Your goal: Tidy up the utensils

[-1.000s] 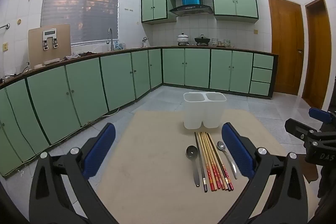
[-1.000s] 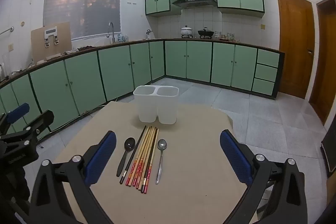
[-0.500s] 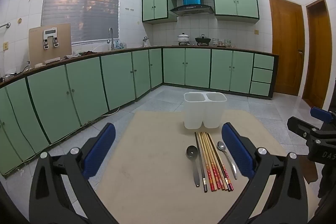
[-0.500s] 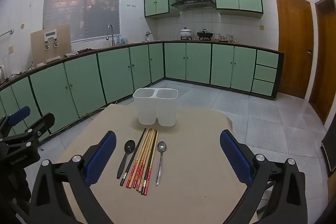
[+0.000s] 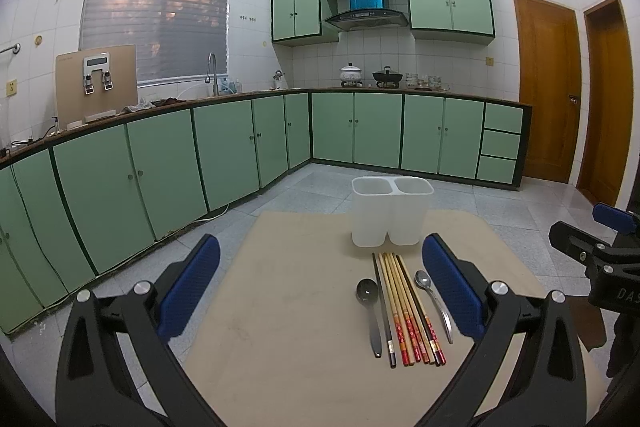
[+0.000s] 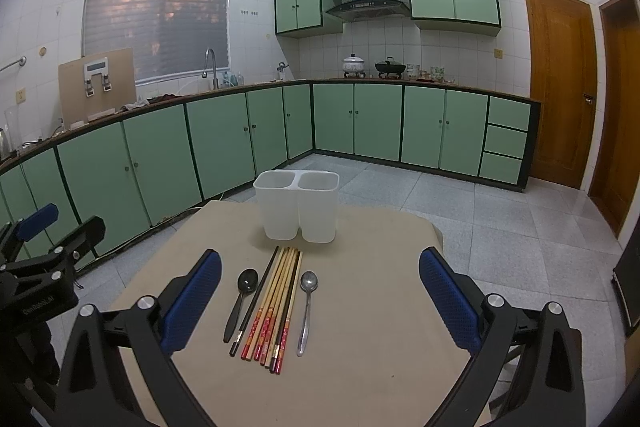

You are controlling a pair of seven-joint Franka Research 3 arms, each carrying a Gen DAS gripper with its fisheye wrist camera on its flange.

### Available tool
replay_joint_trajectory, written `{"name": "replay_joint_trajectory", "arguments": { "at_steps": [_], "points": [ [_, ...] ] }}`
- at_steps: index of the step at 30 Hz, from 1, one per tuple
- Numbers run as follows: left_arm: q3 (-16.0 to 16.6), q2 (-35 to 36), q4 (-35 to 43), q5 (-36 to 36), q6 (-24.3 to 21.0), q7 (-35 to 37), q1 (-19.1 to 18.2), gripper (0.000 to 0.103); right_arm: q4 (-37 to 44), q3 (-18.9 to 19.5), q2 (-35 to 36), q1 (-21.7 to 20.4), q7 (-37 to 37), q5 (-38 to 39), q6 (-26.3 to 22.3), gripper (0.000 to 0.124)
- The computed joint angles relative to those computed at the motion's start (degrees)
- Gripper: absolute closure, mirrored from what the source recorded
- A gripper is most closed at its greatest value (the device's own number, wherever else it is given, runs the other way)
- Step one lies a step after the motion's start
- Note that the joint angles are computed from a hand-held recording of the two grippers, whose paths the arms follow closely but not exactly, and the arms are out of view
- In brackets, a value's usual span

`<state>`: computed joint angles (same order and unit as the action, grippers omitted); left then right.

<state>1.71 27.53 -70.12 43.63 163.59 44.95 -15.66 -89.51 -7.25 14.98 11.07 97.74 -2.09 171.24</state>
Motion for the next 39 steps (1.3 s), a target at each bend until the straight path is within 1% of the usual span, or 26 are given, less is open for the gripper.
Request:
{"name": "replay_joint_trajectory", "arguments": {
  "at_steps": [16,17,39],
  "points": [
    [-0.3,0.1,0.2,-0.5,-0.1,0.7,0.2,0.005,-0.2,0.0,-0.2,0.1,0.0,0.0,0.2,0.027],
    [0.2,0.0,0.0,0.0,0.0,-0.1,-0.2,0.005,-0.2,-0.1,-0.1,0.1,0.1,-0.1,0.2,0.027],
    [0.1,0.0,0.1,0.2,-0.1,-0.2,-0.1,0.005,-0.2,-0.1,-0.4,0.1,0.6,-0.5,-0.2,0.027]
  ]
}}
